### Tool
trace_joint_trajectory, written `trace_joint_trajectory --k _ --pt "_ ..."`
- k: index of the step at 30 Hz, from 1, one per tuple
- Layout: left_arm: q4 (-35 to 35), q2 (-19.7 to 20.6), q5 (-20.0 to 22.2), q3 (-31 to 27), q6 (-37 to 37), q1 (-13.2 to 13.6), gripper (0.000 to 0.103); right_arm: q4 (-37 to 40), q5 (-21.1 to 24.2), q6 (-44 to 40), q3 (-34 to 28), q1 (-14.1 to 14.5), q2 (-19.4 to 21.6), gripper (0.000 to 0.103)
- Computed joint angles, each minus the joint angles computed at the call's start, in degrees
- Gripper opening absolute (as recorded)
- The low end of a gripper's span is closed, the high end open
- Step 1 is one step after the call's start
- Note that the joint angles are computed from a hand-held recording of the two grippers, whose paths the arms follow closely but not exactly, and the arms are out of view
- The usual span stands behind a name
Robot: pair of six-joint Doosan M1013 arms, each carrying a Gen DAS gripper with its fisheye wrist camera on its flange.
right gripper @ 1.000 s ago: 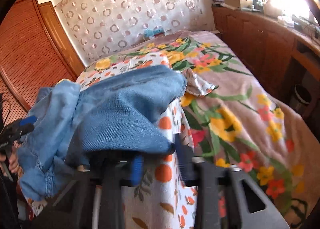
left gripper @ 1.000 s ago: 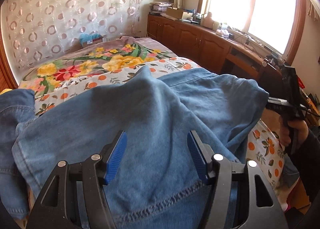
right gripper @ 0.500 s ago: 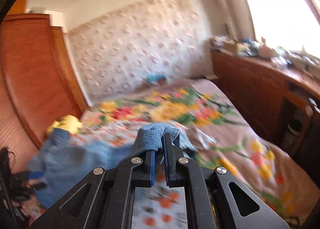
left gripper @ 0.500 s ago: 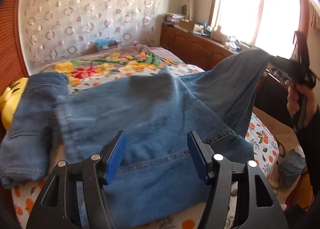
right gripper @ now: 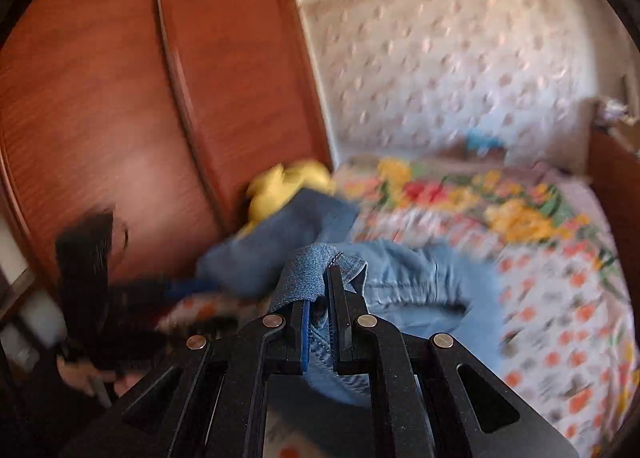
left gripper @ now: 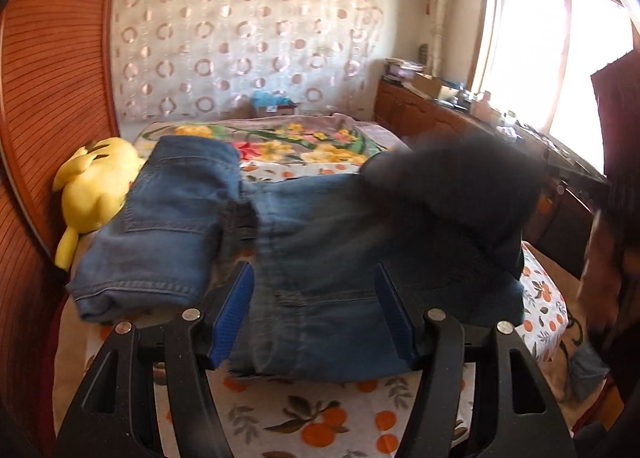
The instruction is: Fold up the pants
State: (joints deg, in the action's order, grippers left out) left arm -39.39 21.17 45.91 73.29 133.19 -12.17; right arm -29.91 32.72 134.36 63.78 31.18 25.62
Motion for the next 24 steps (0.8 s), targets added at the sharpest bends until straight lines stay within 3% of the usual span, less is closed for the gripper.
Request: trace_joint_trajectory --k 6,16,24 --pt "1.28 0.60 -0.03 0.11 -1.22 -0.33 0.064 8.08 2.56 -3.86 2.26 -0.26 0.64 0.008" --pt "-0.50 0.54 1.28 0.41 1.11 -1.65 0.064 6.52 7.83 -1.37 2.61 0.32 -0.57 0.014" --pt "-1.75 -0.44 2.04 1.23 3.79 -3.01 0.064 7.42 6.71 -0.59 8.96 -0.14 -4.51 0.021"
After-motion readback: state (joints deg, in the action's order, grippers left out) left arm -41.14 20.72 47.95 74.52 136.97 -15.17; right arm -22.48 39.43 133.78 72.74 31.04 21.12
